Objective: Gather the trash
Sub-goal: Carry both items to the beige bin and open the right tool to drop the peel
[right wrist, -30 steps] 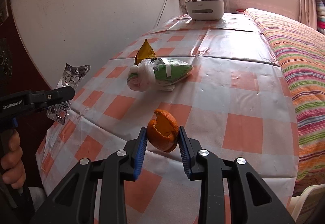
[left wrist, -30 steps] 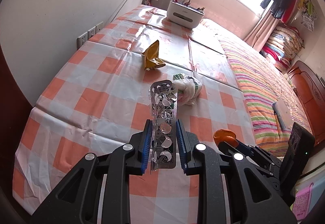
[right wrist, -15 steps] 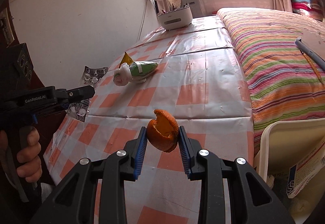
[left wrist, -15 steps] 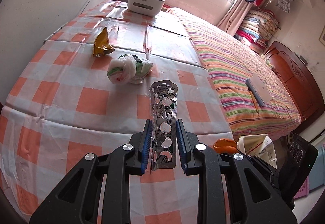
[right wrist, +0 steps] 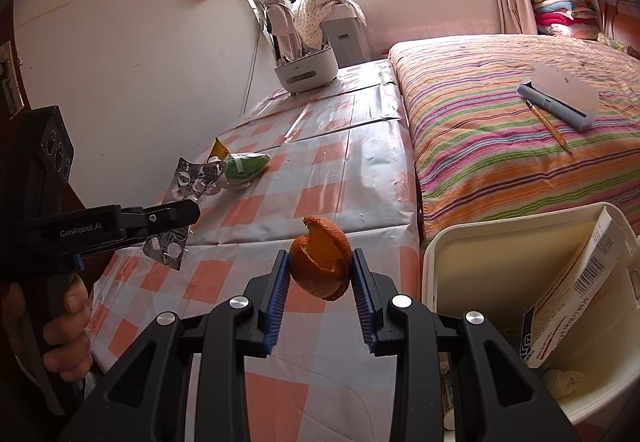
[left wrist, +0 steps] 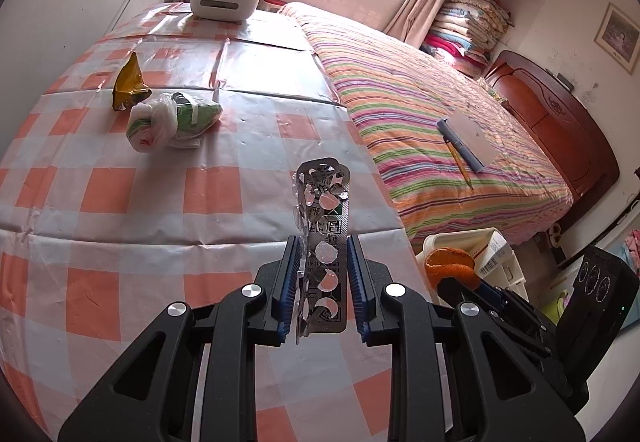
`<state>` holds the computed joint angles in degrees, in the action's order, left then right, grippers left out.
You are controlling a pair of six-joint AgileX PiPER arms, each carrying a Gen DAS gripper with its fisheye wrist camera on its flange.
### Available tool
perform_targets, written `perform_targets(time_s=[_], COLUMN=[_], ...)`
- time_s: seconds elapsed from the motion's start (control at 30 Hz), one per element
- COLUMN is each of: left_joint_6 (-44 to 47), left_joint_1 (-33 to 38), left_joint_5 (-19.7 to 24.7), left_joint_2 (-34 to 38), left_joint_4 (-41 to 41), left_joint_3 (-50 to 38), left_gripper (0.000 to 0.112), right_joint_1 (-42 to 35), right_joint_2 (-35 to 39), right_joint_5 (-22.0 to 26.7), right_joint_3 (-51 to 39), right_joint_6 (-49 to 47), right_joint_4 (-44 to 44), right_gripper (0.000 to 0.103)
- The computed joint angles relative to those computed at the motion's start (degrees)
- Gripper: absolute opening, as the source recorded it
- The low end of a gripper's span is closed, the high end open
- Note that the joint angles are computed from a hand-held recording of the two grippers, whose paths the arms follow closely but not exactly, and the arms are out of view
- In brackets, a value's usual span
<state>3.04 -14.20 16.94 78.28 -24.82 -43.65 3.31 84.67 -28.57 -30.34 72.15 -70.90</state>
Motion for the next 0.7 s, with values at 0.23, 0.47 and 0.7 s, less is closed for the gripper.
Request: perform_targets(time_s=[0.23, 0.47, 0.7], left_joint_6=[-6.2, -14.9, -25.6], left_joint_1=[-5.3, -11.4, -17.4], left_joint_5=[-1.2, -2.2, -2.9], left_joint_2=[1.2, 2.3, 4.5], left_joint_4=[5.4, 12.5, 21.6], left_joint_3=[-0.9, -2.4, -4.5], left_gripper=[0.023, 0.023, 0.023], right_joint_1=[-4.6, -10.8, -18.5], right_joint_2=[-3.2, -7.2, -8.4], right_joint_5=[-2.7, -5.0, -9.1], right_joint_3=[3.4, 7.1, 8.4], right_joint_6=[-1.5, -2.7, 0.0], right_joint_4=[0.9, 2.0, -1.6], right_gripper=[0.030, 0.031, 0.031])
